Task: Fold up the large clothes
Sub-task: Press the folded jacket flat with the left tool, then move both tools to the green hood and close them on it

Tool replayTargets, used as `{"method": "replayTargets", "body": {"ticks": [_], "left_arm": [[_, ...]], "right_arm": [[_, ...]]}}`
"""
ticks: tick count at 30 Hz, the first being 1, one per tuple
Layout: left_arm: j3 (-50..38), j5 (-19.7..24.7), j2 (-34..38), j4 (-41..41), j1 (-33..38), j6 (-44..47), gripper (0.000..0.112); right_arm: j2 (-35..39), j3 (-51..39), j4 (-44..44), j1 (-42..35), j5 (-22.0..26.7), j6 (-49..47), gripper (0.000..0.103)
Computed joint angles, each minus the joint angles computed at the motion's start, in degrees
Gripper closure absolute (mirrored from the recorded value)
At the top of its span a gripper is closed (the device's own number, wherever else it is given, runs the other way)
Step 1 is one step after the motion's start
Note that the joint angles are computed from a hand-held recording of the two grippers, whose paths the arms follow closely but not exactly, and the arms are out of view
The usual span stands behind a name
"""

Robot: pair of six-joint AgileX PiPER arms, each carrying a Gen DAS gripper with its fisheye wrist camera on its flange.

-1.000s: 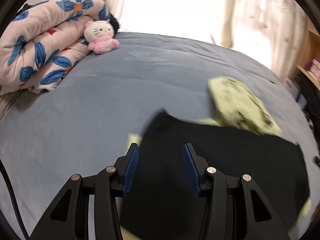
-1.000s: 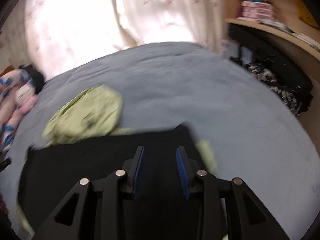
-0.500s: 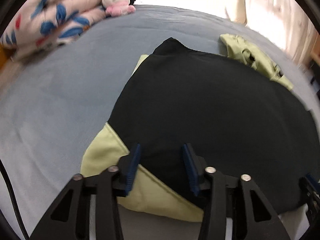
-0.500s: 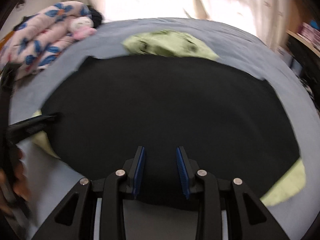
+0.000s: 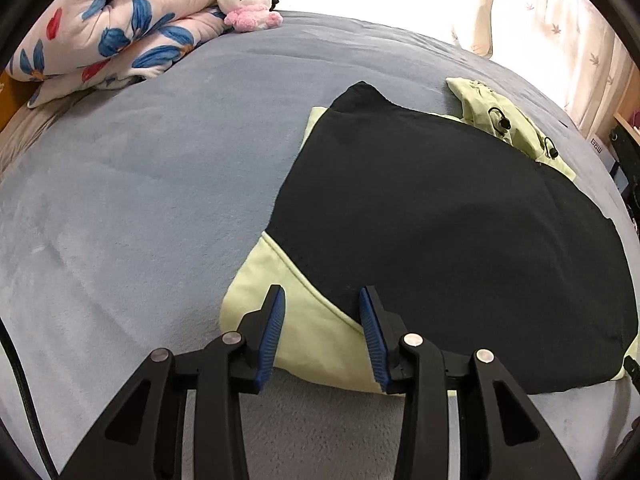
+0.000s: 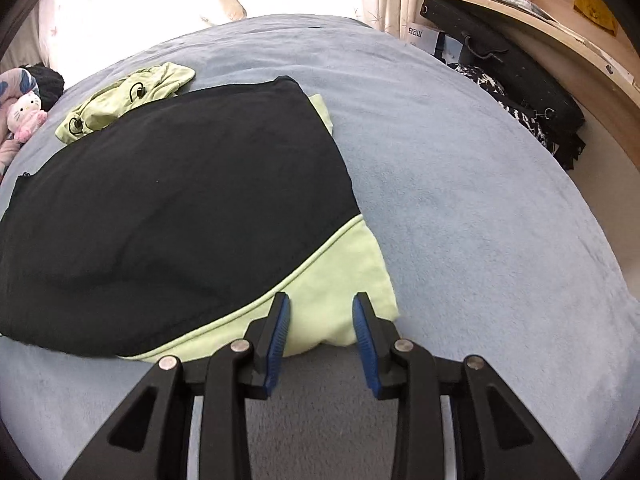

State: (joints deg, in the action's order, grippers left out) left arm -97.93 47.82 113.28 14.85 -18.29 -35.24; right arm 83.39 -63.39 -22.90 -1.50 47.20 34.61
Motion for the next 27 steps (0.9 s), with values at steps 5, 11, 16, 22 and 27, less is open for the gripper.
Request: {"method": "replayTargets", "body": {"ticks": [5,11,16,22,27], "left_arm": [[-0.21,1.93,-1.64,0.92,-0.36,-0.50,0.066],[1.52,4.66,-5.26,3.49,-1.87,-0.51,0.065],[3.57,5.91,-8.92,2.94,-3.04,0.32,0.065],[4.76,8.46,-13.00,3.94,-5.93,1.14,0.063],[4.04,11.40,-15.50,4.77,-8.36,2.42,0.056]], "right_arm": [[-0.36,-2.05,5.11,-0.48,0.93,-2.13,0.070],[-2.54,-3.47,7.85,1.33,2.68,-3.94,0.070],[-4.44,-4.91,9.18,3.39,4.58,-4.61,0.070],[-6.94,-6.69,9.46,8.37,8.60,-4.17,0.070],[-8.62,-8.80,9.24,13.28,12.29,-2.90,0.070]]}}
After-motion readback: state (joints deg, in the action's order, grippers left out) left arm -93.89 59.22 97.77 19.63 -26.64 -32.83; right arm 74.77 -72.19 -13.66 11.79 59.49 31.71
